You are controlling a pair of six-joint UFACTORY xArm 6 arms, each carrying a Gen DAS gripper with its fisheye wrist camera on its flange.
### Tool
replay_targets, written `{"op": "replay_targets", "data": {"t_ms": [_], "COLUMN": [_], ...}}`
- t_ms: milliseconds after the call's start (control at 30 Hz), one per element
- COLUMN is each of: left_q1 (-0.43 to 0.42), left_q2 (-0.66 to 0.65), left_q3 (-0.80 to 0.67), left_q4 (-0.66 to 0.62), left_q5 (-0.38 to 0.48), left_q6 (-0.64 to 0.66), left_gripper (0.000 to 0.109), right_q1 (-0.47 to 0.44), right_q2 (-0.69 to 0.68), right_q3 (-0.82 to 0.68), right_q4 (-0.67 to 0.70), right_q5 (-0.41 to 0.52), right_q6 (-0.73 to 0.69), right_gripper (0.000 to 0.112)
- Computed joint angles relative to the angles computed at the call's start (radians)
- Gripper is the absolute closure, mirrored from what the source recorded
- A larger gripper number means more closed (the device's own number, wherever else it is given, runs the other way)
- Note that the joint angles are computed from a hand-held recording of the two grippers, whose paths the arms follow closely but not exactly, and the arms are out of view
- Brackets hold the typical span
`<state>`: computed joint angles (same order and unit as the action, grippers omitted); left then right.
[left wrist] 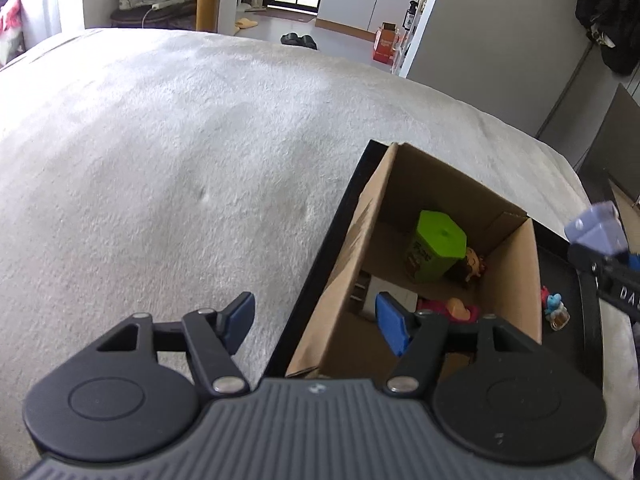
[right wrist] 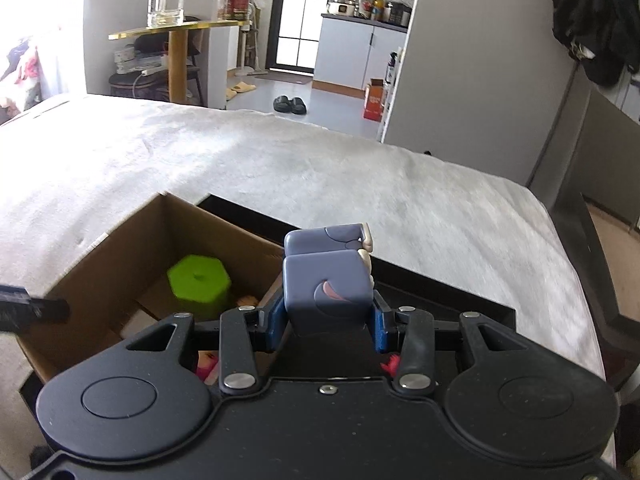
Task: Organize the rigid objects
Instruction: 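Lift the lavender cube with the right gripper and carry it toward the box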
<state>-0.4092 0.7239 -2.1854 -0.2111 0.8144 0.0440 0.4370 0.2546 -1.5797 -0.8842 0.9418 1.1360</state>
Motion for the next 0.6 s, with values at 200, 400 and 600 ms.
{"op": "replay_targets", "data": {"t_ms": [200,400,600], "left_q1": [0.016,0.038,0.05], "left_q2": [-0.013,-0.006,-0.008], "left_q3": [0.042,0.048,0.05], "left_q4": [-0.067,-0.214,-0.292], "left_q5": [-0.03,0.015,0.032], "left_q6": [0.03,0.099,0.149], "left_gripper": [0.056,0.087,0.089], "right_q1": [0.029,0.052,0.069], "right_q2": [0.085,0.193,0.288], "right_q3": [-0.121,-0.272,-0.404], "right_q4": [0.026,0.057,0.094], "right_q5": [0.028,0.066,0.098], "right_q6": [-0.07,-0.16,-0.242], "right_gripper": [0.072,0.072,0.072]}}
